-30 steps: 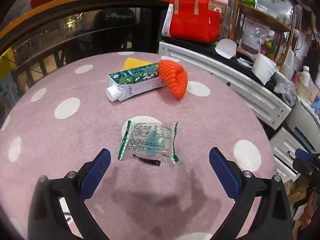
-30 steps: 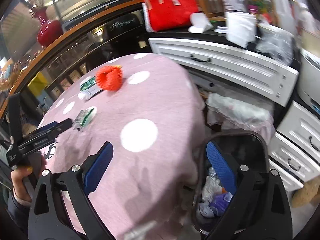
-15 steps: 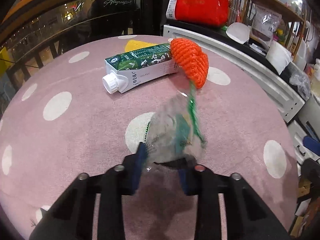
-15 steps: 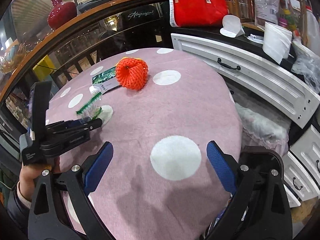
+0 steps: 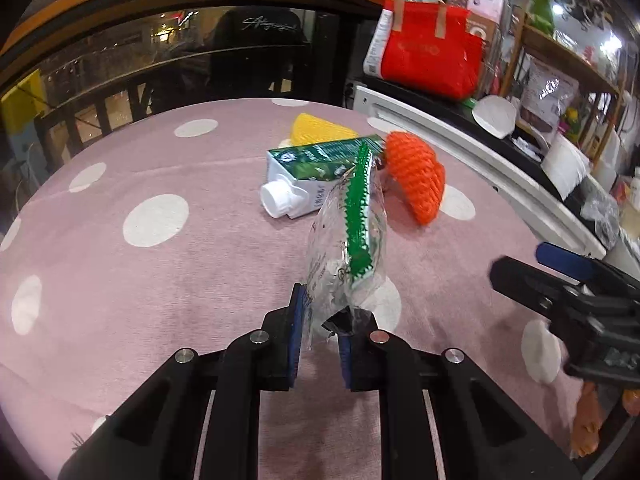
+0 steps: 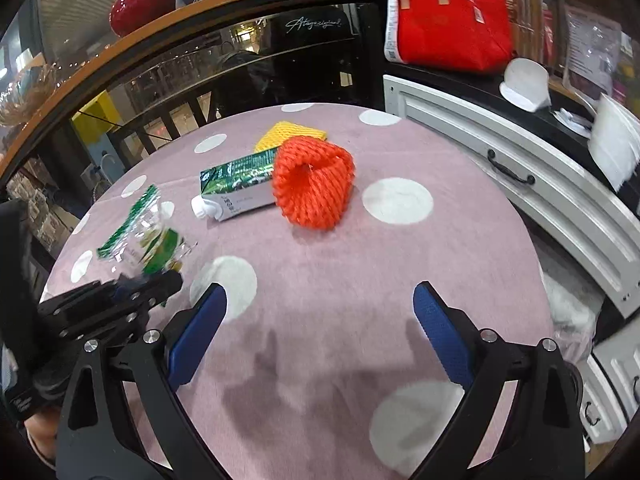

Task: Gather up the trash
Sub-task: 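Grasp the clear green-striped wrapper with the left gripper while the right gripper grasps the orange mesh net, then carry both items over the black bin and open the right gripper to drop the orange net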

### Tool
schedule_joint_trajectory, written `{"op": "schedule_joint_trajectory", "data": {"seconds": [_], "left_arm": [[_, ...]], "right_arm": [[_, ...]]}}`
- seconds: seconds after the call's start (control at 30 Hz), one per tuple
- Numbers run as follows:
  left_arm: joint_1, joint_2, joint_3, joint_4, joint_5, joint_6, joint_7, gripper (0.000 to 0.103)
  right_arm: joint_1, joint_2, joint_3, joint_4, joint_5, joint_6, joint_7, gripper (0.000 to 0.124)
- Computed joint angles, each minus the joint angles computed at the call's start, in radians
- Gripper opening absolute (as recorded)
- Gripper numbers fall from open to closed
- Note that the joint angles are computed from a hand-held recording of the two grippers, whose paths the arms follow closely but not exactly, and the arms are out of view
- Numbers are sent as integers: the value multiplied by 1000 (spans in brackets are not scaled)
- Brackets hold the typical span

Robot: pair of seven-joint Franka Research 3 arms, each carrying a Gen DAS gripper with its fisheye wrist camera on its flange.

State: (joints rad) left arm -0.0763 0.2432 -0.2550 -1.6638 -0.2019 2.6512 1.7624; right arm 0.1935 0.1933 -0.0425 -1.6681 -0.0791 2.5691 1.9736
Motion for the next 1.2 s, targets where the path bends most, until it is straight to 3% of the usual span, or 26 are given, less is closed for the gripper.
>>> {"op": "schedule_joint_trajectory", "data": {"seconds": [0.27,0.37,0.43,0.5,0.6,0.9,1.2], "left_arm": [[6,2,-4,4,-15,7,-7,15],[6,5,-4,8,-17,1,-5,15],[9,7,-5,12,-23,-4,-1,15],[8,8,-4,13,-20,-2,-2,15],[10,4,-9,7,-30,2,15,15],[7,-26,-19,-40,-56,47,77,15],[-20,-50,-17,-87,-45,96,119,15]], "right_arm": [[23,244,-27,335,-14,-141,-48,90],[33,322,-46,444,-33,-186,-52,72],[33,353,-55,486,-35,-212,-51,41],[34,326,-62,435,-35,-168,-33,27],[39,267,-65,339,-50,-100,-31,22],[41,25,-44,32,-90,4,-20,21],[-39,-266,15,-297,-107,44,56,21]]}}
